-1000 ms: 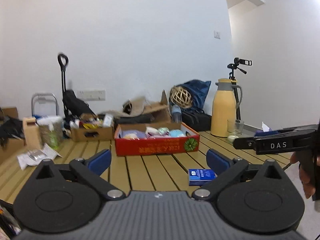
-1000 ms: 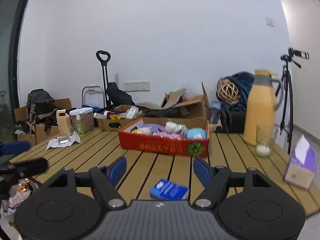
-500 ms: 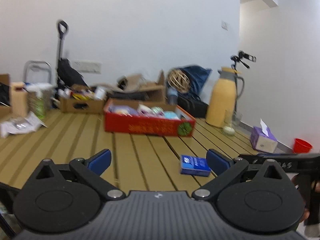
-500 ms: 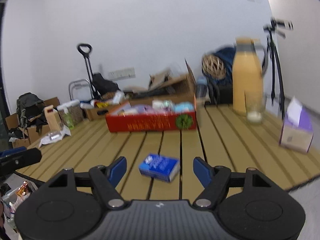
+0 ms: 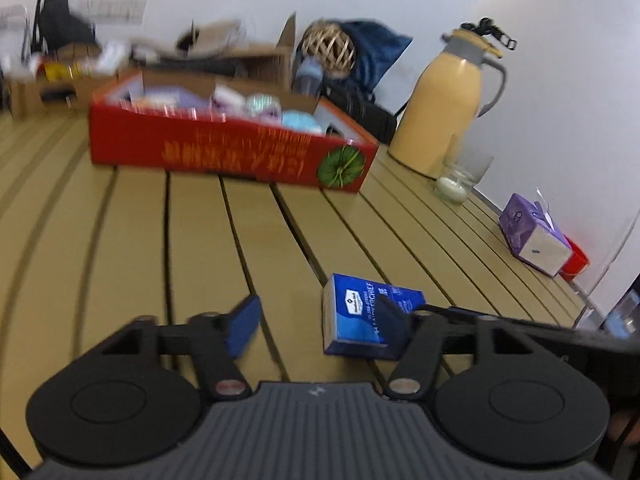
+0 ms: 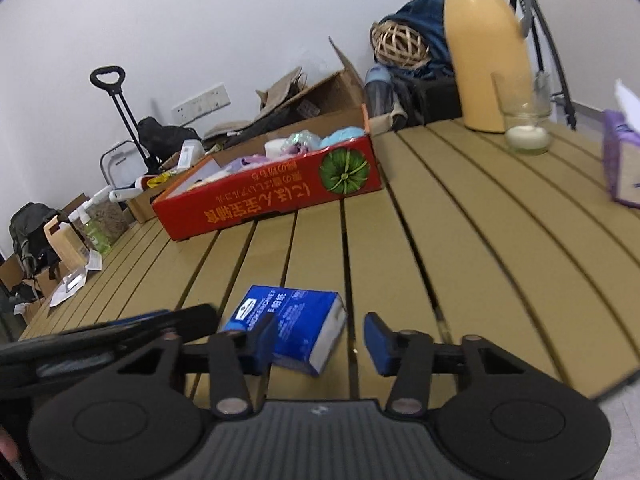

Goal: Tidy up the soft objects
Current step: 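Close both grippers on the blue packet and lift it, then carry the blue packet into the box and open both grippers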

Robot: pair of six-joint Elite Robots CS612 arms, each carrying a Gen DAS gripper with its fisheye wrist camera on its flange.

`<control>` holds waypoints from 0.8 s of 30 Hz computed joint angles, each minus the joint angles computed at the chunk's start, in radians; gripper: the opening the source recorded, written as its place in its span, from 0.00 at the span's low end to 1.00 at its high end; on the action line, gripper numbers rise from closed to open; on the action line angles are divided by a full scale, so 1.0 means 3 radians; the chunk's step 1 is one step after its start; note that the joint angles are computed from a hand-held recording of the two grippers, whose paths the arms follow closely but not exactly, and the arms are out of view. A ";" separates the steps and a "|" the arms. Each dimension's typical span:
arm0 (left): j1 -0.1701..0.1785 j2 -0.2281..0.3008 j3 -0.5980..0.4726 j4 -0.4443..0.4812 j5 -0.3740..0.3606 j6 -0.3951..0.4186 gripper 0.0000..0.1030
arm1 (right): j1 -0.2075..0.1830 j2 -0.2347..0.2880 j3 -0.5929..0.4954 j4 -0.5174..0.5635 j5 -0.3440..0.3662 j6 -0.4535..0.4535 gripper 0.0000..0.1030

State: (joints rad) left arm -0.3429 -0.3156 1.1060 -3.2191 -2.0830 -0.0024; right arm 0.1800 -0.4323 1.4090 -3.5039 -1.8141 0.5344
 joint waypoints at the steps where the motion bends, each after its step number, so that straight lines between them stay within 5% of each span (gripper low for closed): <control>1: 0.0005 0.0031 -0.0072 0.0101 -0.0064 -0.0002 0.42 | -0.0013 0.0027 -0.0048 0.0023 0.0032 0.0021 0.39; 5: 0.0037 0.0129 -0.0274 0.0281 -0.0367 -0.0060 0.17 | -0.0064 0.0083 -0.0135 -0.0014 0.0182 0.0122 0.23; 17: 0.0032 0.0110 -0.0331 -0.0016 -0.0330 -0.0222 0.16 | -0.0080 0.0085 -0.0232 -0.0049 0.0199 0.0057 0.20; 24: 0.0083 0.0505 -0.1513 0.0330 -0.0316 -0.0432 0.16 | -0.0200 0.0251 -0.0970 -0.0067 0.0383 -0.0367 0.19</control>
